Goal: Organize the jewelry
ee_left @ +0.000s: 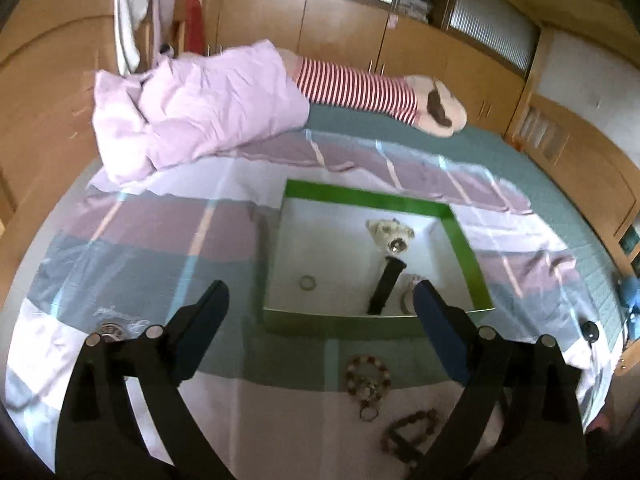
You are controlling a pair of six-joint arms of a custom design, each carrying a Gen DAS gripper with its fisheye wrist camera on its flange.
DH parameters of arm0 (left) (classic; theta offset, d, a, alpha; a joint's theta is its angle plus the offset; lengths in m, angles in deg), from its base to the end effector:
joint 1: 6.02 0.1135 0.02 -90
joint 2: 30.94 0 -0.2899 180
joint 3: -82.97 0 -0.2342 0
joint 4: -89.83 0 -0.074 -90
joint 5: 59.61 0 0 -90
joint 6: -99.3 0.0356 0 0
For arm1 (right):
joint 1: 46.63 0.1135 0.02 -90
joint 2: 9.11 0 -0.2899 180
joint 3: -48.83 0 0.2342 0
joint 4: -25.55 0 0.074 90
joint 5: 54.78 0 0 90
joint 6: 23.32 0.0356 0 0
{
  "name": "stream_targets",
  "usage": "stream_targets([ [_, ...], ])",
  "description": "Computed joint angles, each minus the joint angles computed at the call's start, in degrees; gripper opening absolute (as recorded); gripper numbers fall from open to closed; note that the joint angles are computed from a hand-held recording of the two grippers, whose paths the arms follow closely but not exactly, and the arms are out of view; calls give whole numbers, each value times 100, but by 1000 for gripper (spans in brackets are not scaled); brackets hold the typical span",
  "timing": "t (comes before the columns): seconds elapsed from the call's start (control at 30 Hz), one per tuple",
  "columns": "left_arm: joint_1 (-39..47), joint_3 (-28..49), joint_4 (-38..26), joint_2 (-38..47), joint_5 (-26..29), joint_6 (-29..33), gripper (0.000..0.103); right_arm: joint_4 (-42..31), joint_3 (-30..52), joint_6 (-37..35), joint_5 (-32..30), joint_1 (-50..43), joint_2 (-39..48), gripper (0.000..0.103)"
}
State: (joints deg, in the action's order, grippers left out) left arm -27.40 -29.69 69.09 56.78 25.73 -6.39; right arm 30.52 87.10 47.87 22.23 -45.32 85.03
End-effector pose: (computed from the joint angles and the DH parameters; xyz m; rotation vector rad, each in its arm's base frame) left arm 0.2902 -0.1105 0.2496 0.0716 2.2965 -0.2432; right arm 0.2406 0.0135 0.1244 -0.5215 2.3768 0.1422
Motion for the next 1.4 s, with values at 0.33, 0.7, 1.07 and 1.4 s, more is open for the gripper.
stream_targets([
  [0.33,-68,-809,-182,-1448,-358,148,97,-704,1004,695,60,195,1085,37],
  [0.7,590,-930,-404,-1713,111,234,97,-885,1034,1099,-180,50,361,7],
  [1.07,776,-951,-406,-1612,297,305,98,-1185,2043,1849,-890,-799,-293,9],
  [1.4,396,-1052,-463,-1384,119,456,98,-1687,1676,1632,-1264,-1565,-1295,87],
])
